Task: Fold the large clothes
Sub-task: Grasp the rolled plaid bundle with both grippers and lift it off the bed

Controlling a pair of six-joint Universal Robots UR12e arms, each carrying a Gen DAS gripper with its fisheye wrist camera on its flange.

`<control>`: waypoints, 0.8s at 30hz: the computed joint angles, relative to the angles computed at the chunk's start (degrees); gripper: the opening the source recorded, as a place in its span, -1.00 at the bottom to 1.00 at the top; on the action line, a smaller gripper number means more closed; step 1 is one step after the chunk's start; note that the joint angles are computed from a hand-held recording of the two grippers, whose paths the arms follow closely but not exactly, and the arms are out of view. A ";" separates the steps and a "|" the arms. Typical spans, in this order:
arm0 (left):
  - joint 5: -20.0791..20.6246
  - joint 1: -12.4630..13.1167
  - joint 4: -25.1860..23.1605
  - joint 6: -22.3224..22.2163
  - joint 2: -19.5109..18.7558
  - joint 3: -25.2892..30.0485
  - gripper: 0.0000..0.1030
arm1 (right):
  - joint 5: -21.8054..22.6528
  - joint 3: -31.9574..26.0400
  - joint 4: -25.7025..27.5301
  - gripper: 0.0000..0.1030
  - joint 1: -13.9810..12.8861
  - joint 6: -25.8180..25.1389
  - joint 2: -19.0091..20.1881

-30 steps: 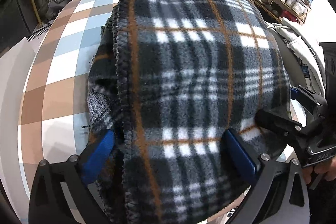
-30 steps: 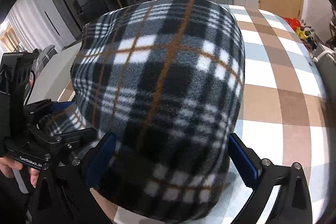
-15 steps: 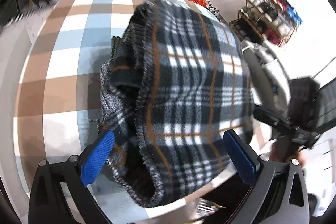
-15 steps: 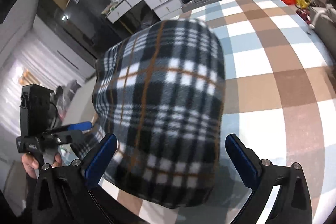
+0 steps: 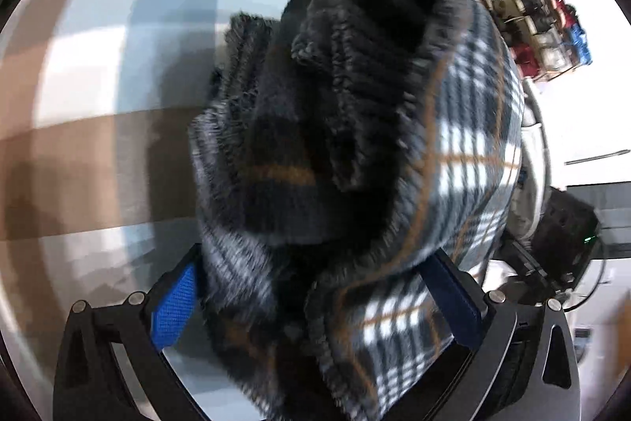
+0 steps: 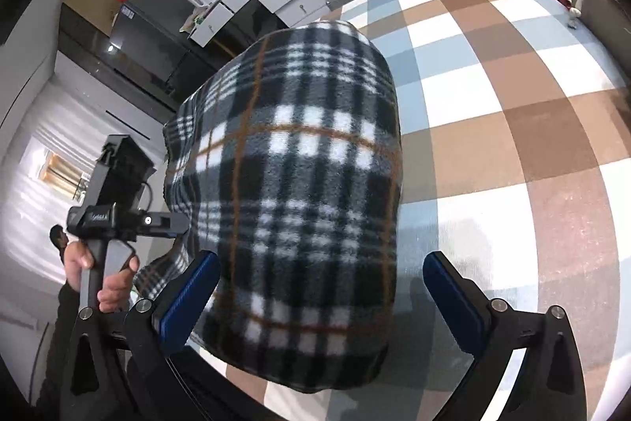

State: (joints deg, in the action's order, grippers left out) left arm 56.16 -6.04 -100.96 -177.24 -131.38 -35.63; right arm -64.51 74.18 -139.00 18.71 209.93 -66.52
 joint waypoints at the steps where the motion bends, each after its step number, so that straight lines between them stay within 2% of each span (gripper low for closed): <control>1: -1.45 0.24 -0.85 0.23 -0.39 0.34 0.97 | 0.35 -0.01 0.11 1.00 -0.05 -0.08 0.05; 5: -8.37 1.28 -0.30 0.78 0.31 -3.05 0.97 | 2.64 -0.45 0.32 1.00 -0.54 0.41 0.88; 7: -10.82 1.74 1.44 1.72 1.32 -5.57 0.97 | 7.10 0.71 -3.97 1.00 -1.53 5.63 1.44; 10: -13.38 2.25 2.06 3.97 2.29 -7.96 0.97 | 9.48 1.30 -7.43 1.00 -2.51 11.13 2.18; 13: -14.20 2.56 0.82 7.12 2.68 -8.80 0.96 | 9.48 -0.07 -5.63 1.00 -2.52 8.71 2.94; 15: -14.40 2.67 1.22 6.71 3.12 -9.76 0.96 | 9.74 -1.28 -3.92 1.00 -2.42 7.30 3.71; 18: -13.37 2.40 1.81 7.04 3.55 -10.28 0.87 | 12.91 -1.97 -4.70 1.00 -2.60 8.93 4.82; 20: -13.25 2.17 2.64 7.29 4.51 -11.66 0.86 | 11.78 -2.76 -3.09 1.00 -2.31 6.97 4.85; 24: -16.69 2.13 1.30 9.78 5.37 -12.13 0.87 | 12.08 -3.30 -2.70 1.00 -2.21 5.12 5.06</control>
State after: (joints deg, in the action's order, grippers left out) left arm 39.47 -3.91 -99.66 -167.46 -126.01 -47.76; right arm -52.43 70.88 -141.70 16.50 215.05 -61.47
